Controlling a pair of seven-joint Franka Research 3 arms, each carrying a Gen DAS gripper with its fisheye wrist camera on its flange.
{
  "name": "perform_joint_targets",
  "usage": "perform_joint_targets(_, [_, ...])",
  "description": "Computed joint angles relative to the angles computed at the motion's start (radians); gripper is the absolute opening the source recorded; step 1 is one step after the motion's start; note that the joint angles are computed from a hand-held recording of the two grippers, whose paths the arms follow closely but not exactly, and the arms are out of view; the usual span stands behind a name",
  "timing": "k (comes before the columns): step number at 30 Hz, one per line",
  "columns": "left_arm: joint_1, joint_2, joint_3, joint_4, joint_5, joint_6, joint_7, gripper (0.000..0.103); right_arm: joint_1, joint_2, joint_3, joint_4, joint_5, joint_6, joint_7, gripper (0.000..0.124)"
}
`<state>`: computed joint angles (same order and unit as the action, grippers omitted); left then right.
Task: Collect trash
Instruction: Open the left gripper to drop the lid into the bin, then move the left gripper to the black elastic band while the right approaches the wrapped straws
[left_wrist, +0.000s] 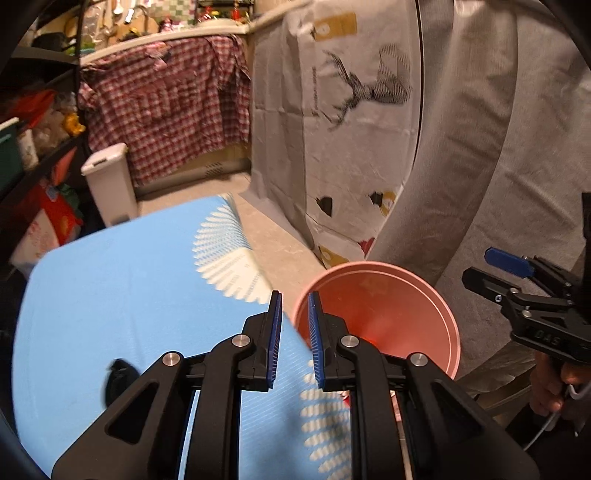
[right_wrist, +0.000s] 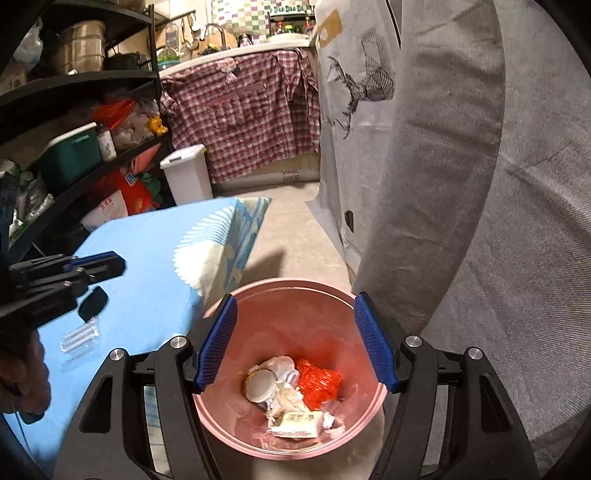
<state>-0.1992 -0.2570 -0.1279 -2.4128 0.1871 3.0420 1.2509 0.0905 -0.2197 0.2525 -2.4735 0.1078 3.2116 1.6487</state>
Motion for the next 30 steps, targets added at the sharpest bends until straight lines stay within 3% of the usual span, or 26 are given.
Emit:
perform_joint_targets(7, [0.038,-0.2,0.039,-0.088,0.015,-0.068,0.006,0.015,0.179,-0.061,-0.126,-0.039,0.091,0.041,-0.064,0.05])
perform_joint_targets(11, [0.063,-0.317,0.071,-0.136,0.023,-0.127,0.036,0.015,0.354,-0.095,-0.257,-0.055,0.169,0.062,-0.111,0.039])
perform_joint_targets(15, [0.092,-0.424,0.101,-0.182,0.027,-0.17,0.069,0.015,0.43,-0.113,-0.281,-0.05,0.203,0.08,-0.141,0.036])
perform_joint_targets(23, [0.184,-0.493,0.096,-0.266,0.026,-0.177,0.009,0.015,0.612,-0.075,-0.347,0.003,0.233,0.058,-0.205,0.035])
perform_joint_targets(30, [0.213,-0.509,0.12,-0.291,0.03,-0.175,0.005,0.015,0.857,0.011,-0.497,0.075,0.337,0.024,-0.341,0.035])
